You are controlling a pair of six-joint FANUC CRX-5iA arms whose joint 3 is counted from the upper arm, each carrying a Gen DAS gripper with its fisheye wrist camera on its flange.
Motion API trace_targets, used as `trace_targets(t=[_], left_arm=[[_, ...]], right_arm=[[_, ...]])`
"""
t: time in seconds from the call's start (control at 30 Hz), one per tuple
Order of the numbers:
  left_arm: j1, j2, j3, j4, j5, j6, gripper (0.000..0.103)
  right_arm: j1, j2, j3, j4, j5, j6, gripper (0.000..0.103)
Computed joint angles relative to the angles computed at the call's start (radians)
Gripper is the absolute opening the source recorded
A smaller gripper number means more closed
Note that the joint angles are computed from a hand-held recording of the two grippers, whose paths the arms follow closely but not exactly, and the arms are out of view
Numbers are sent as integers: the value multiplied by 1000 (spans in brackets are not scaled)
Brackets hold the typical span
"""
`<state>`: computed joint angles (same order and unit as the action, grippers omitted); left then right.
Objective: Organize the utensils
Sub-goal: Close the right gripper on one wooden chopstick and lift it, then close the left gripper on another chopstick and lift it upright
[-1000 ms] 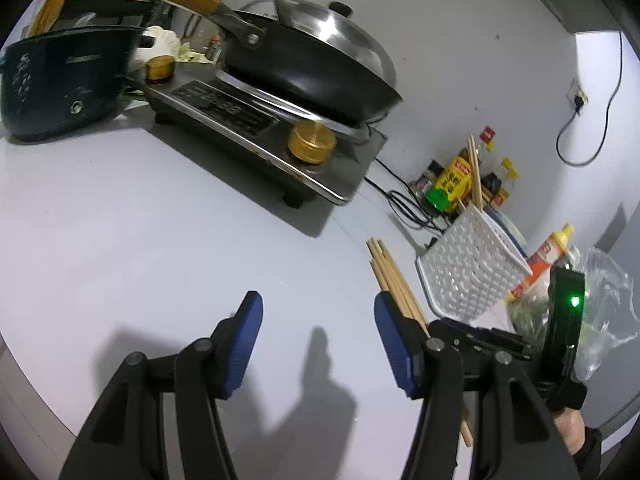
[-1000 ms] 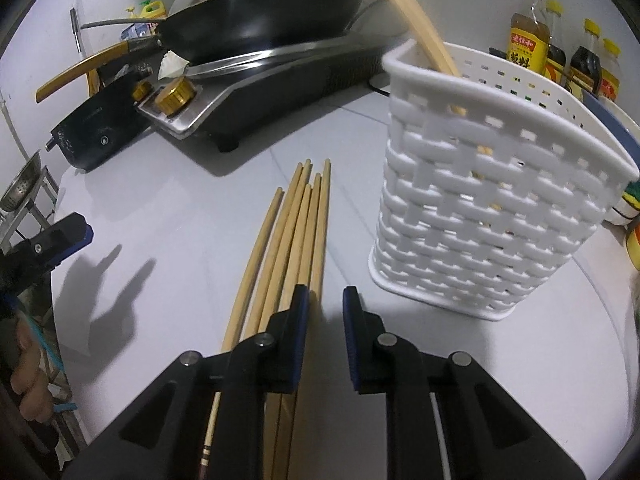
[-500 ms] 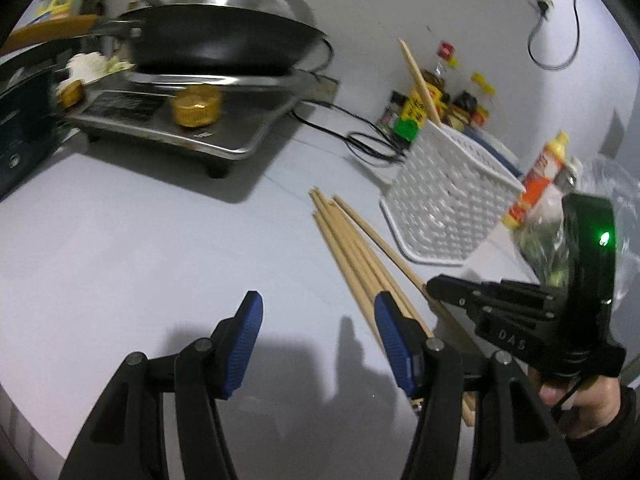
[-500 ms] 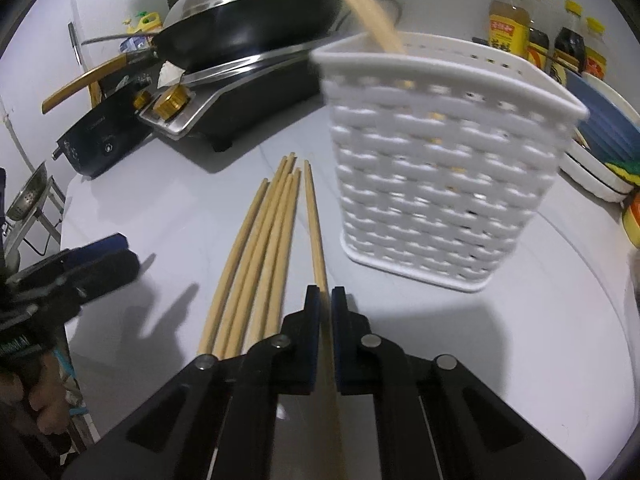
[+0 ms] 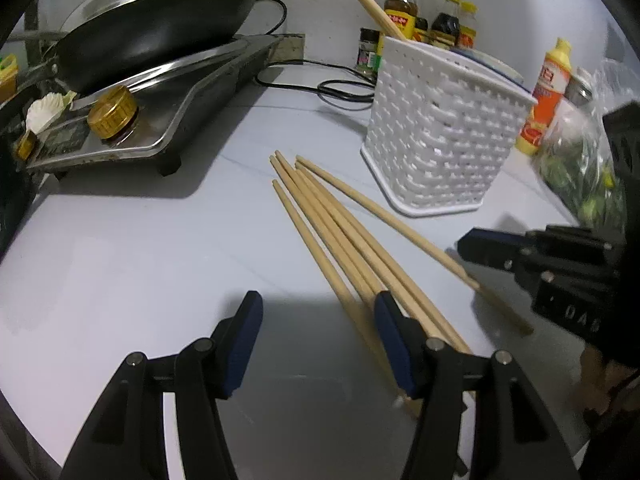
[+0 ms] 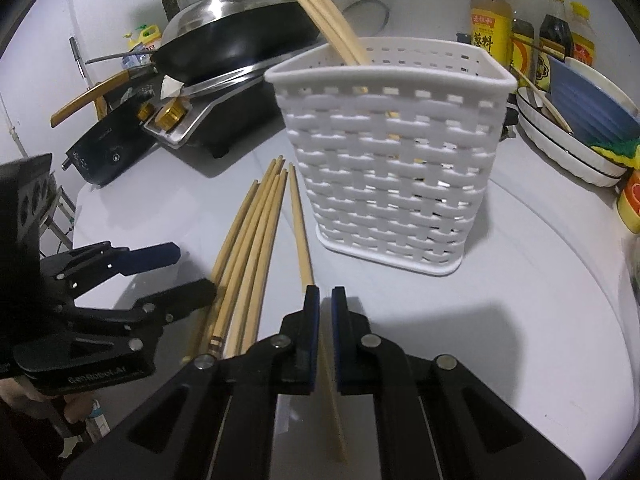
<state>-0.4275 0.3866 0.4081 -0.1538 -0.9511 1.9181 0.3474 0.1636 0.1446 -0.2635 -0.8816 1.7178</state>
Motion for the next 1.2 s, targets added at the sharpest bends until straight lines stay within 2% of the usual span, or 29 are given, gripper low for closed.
trace_targets(t=[0.1, 0.17, 0.23, 0.3, 0.5, 0.63, 0.7, 0.77, 0.87, 0.97, 1.07, 1.13, 1.2], left_arm=[[-12, 7, 22, -41, -28, 1, 58], [-19, 13, 36, -62, -56, -9, 58], [-23, 10, 36, -73, -66, -23, 58], [-22, 8, 35, -74, -71, -29, 58], [-18, 10, 30, -58, -54, -43, 58], [-10, 0, -7, 10, -3, -103, 57], [-11, -7, -23, 22, 17, -125, 49], [-10, -14, -34, 35, 28, -148, 33], [-1, -27, -53, 51, 37, -165, 21], [12, -43, -79, 66, 49, -183, 13], [23, -54, -99, 78, 58, -199, 10], [27, -58, -104, 78, 59, -205, 10], [30, -54, -98, 81, 54, -210, 10]], right_arm=[[0, 3, 2, 0, -3, -6, 7], [-1, 4, 3, -3, -3, -7, 13], [-1, 6, 5, -7, -6, -6, 23], [-4, 6, 7, -16, -8, 0, 30], [-4, 11, 16, -30, -8, 16, 30], [0, 19, 22, -29, -6, 23, 30], [1, 23, 27, -33, -3, 29, 30], [3, 35, 39, -34, -3, 34, 30], [14, 53, 52, -8, -3, 18, 30], [26, 61, 57, 7, -3, 23, 30], [44, 65, 56, 32, -2, 23, 30], [66, 61, 38, 81, 19, 11, 18], [92, 56, 13, 149, 46, -12, 12]])
